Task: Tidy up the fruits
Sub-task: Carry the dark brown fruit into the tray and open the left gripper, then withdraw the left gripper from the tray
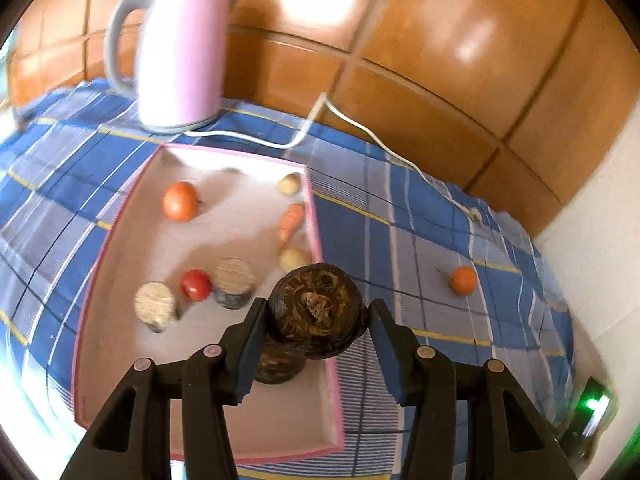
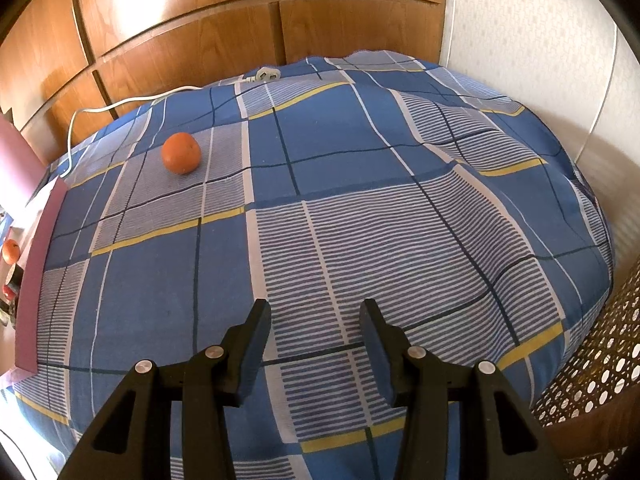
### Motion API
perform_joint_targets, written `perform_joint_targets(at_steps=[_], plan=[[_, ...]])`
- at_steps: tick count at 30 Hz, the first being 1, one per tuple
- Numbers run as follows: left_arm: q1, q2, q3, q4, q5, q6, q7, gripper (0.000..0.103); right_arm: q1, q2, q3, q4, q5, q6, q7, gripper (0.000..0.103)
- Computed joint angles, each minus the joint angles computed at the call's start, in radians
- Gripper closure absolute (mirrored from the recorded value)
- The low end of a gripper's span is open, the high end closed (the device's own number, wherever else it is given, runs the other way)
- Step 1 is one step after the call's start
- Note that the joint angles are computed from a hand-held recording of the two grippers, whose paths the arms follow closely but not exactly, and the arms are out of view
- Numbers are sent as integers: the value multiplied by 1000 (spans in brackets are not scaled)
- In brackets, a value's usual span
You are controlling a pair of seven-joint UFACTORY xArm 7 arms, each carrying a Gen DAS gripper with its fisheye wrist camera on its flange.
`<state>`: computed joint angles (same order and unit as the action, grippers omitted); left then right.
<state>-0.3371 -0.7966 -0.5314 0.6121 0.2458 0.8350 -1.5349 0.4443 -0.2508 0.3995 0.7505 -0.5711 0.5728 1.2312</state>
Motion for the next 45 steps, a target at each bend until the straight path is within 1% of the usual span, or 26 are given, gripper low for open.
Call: perform_joint_targets(at_steps=[5,8,11,12,16,17,18,19,21,26,28,32,38,43,45], plan=[[-16,-153,62,-102,-36,51,-12,52,1,1,-2,2,4,4,-2,56],[0,-224,102,-154,-48,68,10,52,2,6,0,8,1,12,-3,56],[34,-237,128,-165,-43,95,63,52,4,7,-4,10,3,13,-6,56],[46,-233,138,-169,-41,92,83,52,5,8,-4,10,2,14,-7,56],[94,-204,147,-180,-42,82,116,51,5,10,-5,12,1,15,-7,56],[106,-202,143,-184,-43,83,111,49,5,11,-5,13,0,15,-6,56],[109,-205,143,-189,-46,83,108,43,6,12,-5,14,-1,17,-6,56],[113,-209,142,-192,-50,83,103,40,6,13,-5,15,-3,18,-6,56],[117,-217,124,-192,-49,100,92,39,8,14,-6,16,-3,18,-6,56],[101,-221,45,-149,-32,208,53,39,8,25,-4,28,-14,30,2,56],[86,-223,11,-131,-27,252,31,35,11,26,-7,29,-17,32,4,56],[49,-212,-32,-103,-20,295,-2,32,13,25,-12,27,-16,28,2,56],[-1,-174,-78,-60,-23,362,-51,27,14,23,-12,25,-18,28,4,56],[-40,-144,-95,-43,-27,389,-89,27,14,22,-10,24,-22,28,6,56],[-51,-133,-99,-38,-23,398,-104,25,14,22,-10,23,-22,28,7,55]])
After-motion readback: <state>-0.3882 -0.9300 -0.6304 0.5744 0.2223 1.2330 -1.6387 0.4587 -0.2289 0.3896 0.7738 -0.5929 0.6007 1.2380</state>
